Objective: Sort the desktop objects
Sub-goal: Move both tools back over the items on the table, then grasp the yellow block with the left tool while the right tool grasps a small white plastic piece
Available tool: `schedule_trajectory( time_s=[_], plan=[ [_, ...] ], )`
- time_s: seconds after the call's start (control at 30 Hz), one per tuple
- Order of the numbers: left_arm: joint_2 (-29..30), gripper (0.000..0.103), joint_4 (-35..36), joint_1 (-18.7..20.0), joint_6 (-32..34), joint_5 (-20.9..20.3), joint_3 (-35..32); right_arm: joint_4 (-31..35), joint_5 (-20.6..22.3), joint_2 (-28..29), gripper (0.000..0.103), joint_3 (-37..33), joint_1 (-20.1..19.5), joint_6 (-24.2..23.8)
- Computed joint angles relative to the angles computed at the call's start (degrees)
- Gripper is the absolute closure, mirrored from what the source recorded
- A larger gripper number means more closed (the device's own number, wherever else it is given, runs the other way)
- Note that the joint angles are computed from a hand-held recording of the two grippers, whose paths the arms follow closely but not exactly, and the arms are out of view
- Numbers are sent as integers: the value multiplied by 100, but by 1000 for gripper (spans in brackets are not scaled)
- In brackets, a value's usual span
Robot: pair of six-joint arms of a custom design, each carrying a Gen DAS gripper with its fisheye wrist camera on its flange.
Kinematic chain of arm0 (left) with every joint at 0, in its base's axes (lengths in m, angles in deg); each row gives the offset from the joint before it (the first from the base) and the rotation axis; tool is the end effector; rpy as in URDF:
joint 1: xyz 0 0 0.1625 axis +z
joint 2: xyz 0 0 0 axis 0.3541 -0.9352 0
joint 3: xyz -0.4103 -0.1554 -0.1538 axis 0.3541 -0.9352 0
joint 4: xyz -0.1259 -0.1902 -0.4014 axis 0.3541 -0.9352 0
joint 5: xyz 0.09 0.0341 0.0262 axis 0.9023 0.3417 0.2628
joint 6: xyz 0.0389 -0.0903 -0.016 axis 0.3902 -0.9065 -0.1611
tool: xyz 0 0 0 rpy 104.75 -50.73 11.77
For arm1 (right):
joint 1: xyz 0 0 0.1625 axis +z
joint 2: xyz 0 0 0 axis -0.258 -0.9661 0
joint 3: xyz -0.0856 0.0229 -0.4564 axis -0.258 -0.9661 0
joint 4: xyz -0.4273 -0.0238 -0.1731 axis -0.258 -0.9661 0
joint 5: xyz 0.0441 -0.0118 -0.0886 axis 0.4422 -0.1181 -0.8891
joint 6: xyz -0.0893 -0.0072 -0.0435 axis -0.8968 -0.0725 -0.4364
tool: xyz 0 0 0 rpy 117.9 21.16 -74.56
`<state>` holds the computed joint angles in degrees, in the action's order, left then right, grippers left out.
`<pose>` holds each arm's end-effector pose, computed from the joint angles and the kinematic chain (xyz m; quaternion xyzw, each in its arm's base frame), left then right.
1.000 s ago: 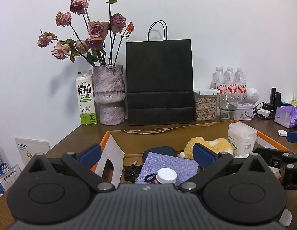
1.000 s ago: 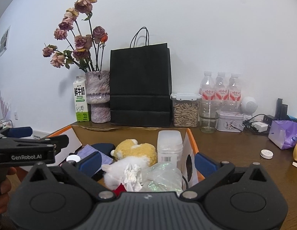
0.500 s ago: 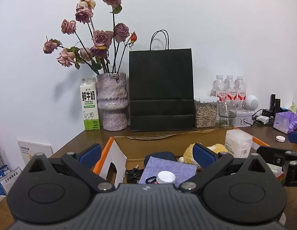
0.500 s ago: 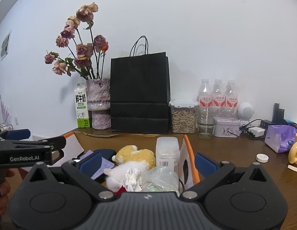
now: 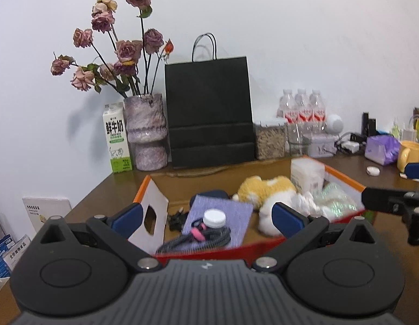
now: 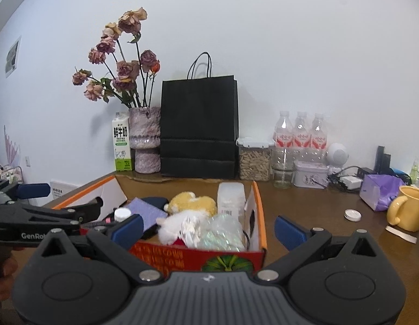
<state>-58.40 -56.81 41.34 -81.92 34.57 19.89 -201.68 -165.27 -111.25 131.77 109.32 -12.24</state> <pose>-0.1969 -0.8088 0.1465 0.2133 0.7173 -0.5441 0.3794 0.1925 -0.8344 0.1516 0.3405 -0.7769 0.4895 0.2020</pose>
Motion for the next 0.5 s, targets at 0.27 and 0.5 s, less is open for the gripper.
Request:
schedule_trajectory(
  time_s=[0.27,0.5],
  plan=[
    [-86,0,498,-76,-402,-281,228,108,-306,-286,0,513,-73,66],
    [18,0,1319,-82,-946,-461,131,510,-601,-362,0,683,-115,90]
  ],
)
